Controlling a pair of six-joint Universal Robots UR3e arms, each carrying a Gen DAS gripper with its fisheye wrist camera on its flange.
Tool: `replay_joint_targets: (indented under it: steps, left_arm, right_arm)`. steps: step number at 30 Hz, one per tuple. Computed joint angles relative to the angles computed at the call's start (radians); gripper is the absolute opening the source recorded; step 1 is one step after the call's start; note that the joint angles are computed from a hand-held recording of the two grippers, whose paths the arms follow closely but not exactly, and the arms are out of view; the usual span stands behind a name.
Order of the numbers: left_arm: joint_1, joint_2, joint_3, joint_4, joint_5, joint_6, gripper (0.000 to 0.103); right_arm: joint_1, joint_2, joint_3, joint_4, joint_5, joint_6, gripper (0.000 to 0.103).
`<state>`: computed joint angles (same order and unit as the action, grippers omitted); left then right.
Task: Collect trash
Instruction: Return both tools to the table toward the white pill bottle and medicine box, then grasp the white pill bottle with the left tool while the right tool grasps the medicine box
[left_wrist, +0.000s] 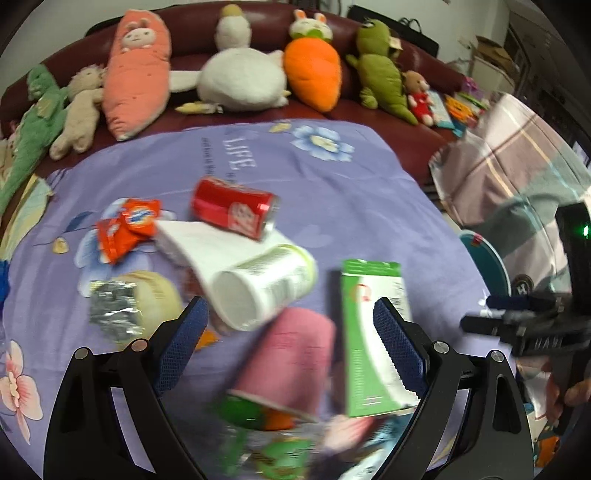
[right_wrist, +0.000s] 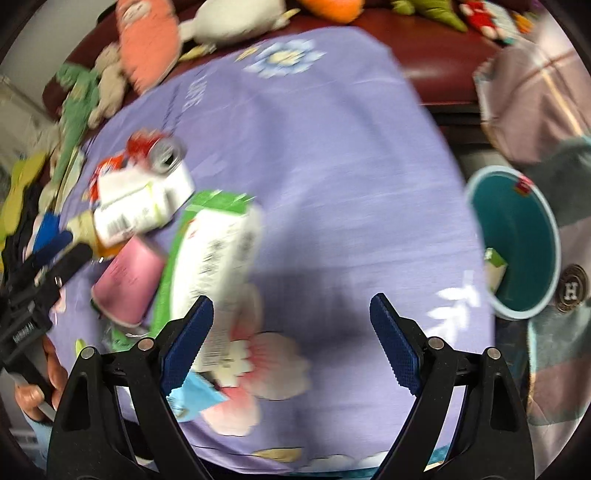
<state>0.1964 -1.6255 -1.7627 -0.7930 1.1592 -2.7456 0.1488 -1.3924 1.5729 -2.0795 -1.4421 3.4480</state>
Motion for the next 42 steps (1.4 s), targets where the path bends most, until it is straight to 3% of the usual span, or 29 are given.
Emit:
replay_joint_targets:
  steps: [9,16,31,32,34,36,42]
  left_arm:
    - [0.123,-0.017,0.016,-0.048,-0.051,0.058,0.091]
    - [0.141,-0.043,0.042,-0.061,-0.046,0.078,0.091]
    - [-0.047,-0.252,0.312,-0.084,0.090,0.160,0.091]
    - [-0.066,-0.272,0.321,-0.076,0.108,0.170,0.090]
    - [-0.086,-0.301,0.342,-0.084,0.131,0.180,0.077]
    - [-0.092,-0.334,0.374,-0.141,0.135,0.191,0.058]
    - [-0.087,-0.326,0.376,-0.268,0.084,0.234,0.050]
  right_arm:
    - [0.169,0.323,-0.362,0.123,-0.044,0.054,0.083]
    - [0.184,0.427,-0.461,0.153,-0.050,0.079,0.085]
    - [0.042,0.230,-0.143,-0.007,-0.038,-0.045,0.079]
    - [0.027,0.203,-0.109,-0.012,-0.035,-0.048,0.079]
    - [-0.012,0.163,-0.056,-0.021,-0.028,-0.060,0.079]
    - [-0.040,0.140,-0.024,-0.028,-0.021,-0.068,0.079]
    - [-0.144,0.057,0.089,-0.050,0.021,-0.113,0.079]
